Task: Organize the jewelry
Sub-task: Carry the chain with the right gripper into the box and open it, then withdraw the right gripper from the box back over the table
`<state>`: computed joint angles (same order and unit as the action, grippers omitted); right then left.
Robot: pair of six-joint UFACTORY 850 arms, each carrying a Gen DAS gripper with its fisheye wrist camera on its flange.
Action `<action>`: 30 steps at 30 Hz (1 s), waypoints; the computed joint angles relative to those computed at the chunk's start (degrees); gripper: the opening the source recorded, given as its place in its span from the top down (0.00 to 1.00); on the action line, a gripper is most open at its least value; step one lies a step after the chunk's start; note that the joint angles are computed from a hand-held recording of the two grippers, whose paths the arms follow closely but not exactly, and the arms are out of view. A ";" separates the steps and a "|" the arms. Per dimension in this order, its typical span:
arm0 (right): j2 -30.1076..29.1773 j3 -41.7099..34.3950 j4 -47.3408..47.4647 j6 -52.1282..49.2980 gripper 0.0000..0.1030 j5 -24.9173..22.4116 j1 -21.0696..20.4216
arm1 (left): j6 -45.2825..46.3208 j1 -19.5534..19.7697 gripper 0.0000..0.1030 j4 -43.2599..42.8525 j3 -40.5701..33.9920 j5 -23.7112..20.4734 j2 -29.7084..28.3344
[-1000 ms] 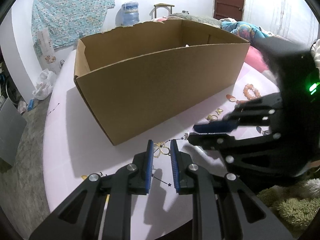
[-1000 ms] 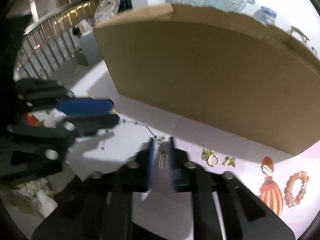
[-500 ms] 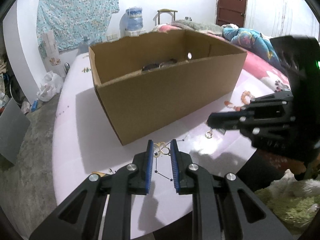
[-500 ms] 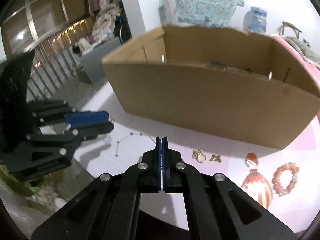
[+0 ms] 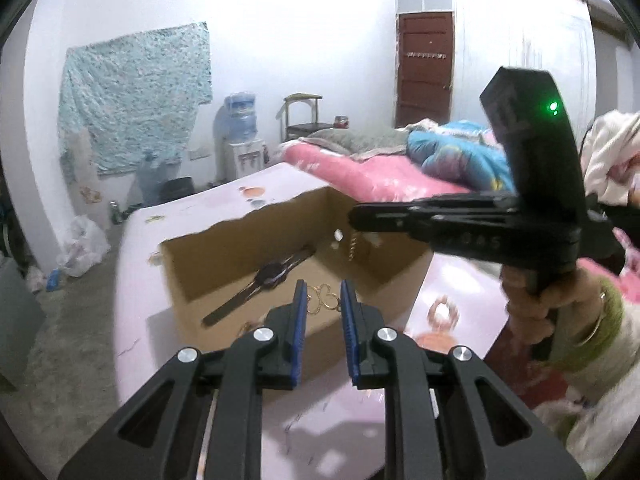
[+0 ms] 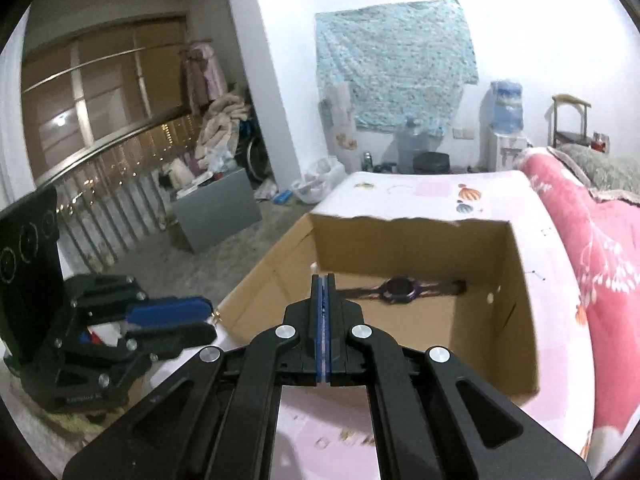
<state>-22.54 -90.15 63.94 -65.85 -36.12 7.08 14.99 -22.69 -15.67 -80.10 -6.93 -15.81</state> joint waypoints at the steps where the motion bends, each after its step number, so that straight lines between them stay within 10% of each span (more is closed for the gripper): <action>1: -2.35 -2.82 -2.52 3.67 1.00 -0.90 -0.38 | 3.60 0.50 0.84 -4.35 -2.48 -1.64 -2.09; 12: -13.76 -17.23 -29.29 32.97 0.96 0.57 0.87 | -11.86 2.77 0.84 3.10 -28.75 -18.94 -23.15; 15: -13.25 -16.28 -32.13 36.79 0.80 2.69 0.91 | -15.94 2.79 0.84 6.41 -31.86 -22.15 -25.43; 30: -4.09 -5.02 -18.52 24.21 0.35 9.01 -1.54 | -24.69 2.11 0.55 15.86 -17.89 -12.48 -15.23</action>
<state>-26.64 -95.16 45.42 -41.64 -27.12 5.55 -9.70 -20.59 0.19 -97.99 -19.41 -31.04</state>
